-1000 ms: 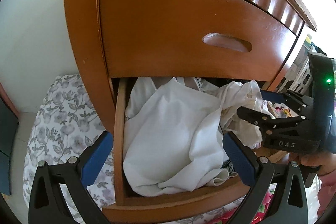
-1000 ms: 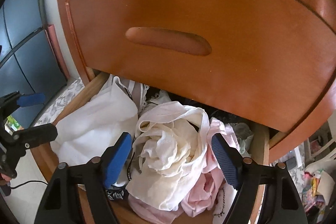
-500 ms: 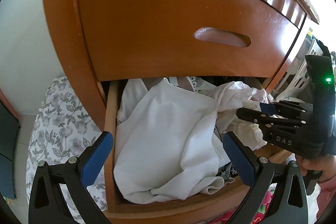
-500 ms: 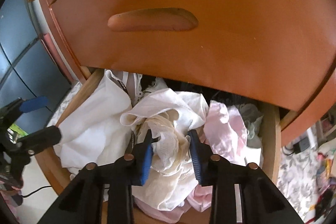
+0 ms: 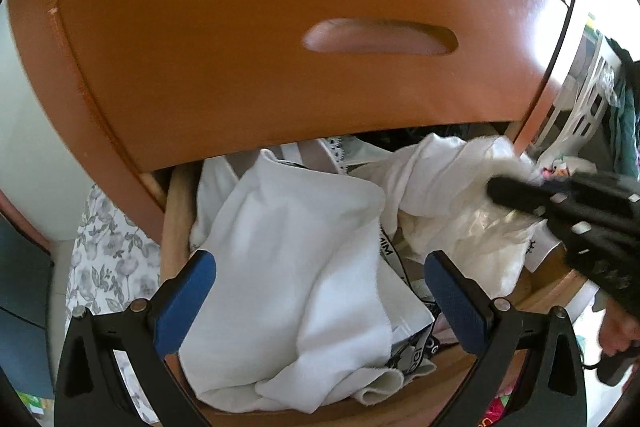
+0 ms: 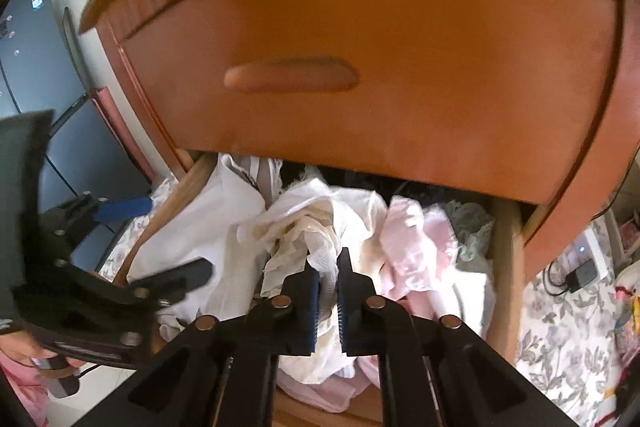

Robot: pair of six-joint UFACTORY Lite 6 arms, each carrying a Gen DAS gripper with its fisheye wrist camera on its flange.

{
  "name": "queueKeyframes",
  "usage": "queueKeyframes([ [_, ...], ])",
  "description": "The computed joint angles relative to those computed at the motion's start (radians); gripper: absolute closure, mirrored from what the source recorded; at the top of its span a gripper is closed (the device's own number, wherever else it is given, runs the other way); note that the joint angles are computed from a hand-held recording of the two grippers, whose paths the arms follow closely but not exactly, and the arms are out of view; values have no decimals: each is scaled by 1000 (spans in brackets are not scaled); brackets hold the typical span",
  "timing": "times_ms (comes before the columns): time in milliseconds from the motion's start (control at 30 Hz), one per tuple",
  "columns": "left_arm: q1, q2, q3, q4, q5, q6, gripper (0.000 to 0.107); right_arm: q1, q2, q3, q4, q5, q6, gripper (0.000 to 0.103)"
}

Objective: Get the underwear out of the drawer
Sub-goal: 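Grasp the white bag with black strap with the left gripper while the right holds the lace cloth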

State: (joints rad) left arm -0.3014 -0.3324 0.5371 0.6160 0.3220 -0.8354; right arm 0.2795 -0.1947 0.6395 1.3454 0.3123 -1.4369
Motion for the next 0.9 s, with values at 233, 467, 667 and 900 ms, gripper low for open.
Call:
queueKeyframes([
  [233, -91, 157, 108, 256, 63, -252, 27, -173, -176, -63, -64, 148, -17, 96],
  [467, -127, 333, 224, 176, 102, -184, 63, -230, -214, -80, -97, 186, -18, 96],
  [667, -149, 382, 284, 86, 140, -111, 100, -273, -211, -97, -76, 210, -63, 96],
  [900, -152, 181, 120, 241, 144, -274, 106, -272, -231, -126, -45, 204, -95, 96],
])
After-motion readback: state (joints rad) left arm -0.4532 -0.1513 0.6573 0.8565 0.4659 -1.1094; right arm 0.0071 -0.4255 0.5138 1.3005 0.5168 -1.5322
